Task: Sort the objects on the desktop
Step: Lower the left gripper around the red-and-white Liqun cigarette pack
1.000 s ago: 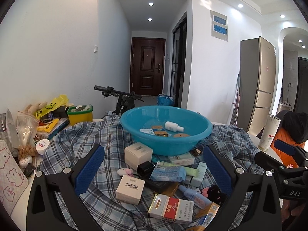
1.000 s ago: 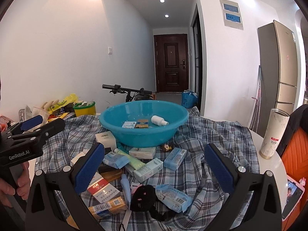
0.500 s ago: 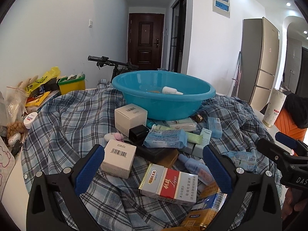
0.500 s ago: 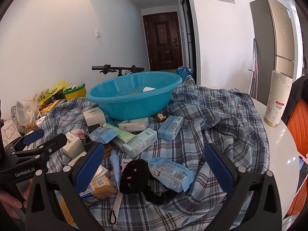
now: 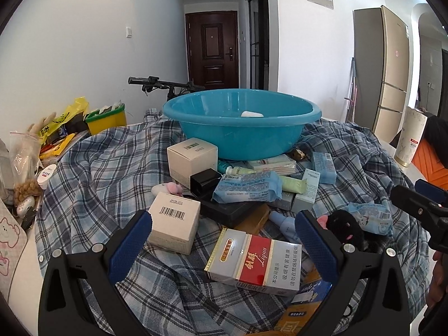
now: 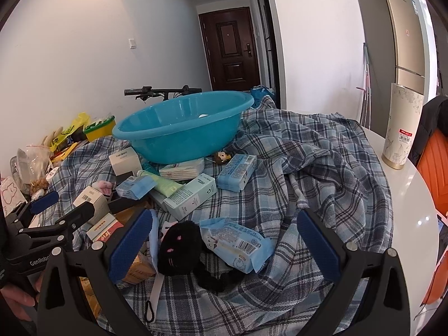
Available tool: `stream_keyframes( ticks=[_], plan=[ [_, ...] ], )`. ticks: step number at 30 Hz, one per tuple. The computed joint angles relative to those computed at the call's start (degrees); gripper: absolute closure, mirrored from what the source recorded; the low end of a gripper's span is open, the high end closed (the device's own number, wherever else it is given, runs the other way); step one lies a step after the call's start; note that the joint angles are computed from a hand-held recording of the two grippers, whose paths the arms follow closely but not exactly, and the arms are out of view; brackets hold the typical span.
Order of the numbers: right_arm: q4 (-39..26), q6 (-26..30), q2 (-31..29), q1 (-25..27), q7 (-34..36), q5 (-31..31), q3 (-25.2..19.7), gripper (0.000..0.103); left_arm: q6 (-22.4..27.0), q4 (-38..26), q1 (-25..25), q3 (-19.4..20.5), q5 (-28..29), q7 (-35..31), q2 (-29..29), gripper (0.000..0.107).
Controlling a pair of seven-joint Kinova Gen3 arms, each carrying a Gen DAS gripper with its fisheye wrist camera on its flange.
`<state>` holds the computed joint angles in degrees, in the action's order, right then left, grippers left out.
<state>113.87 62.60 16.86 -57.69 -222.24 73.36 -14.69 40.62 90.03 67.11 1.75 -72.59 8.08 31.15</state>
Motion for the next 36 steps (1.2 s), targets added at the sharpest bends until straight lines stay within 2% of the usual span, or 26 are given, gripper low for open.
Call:
stream_keyframes(
  ticks=[6, 13, 28, 36],
  plan=[
    [0.6, -1.1, -0.2, 0.5, -1.0, 0.4, 0.0, 0.000, -2.1, -0.5, -0.7, 0.4, 1.2, -2.8, 0.5, 0.004],
    [0.9, -2.0, -0.2, 0.7, -1.5, 0.9, 0.0, 0.000, -4.2, -2.9, -0.6, -0.1, 4.9, -9.1, 2.1, 0.004],
    [2.9, -4.2, -0.8, 2.0, -4.8, 1.7, -0.2, 0.000, -7.2, -6.4, 1.5, -4.4, 14.2, -17.7, 4.2, 0.004],
    [2.7, -4.7, -0.7, 2.3, -4.4, 1.7, -0.2, 0.000, -11.4, -4.8, 2.4, -6.9, 16.4, -17.9, 3.4, 0.004]
  ],
)
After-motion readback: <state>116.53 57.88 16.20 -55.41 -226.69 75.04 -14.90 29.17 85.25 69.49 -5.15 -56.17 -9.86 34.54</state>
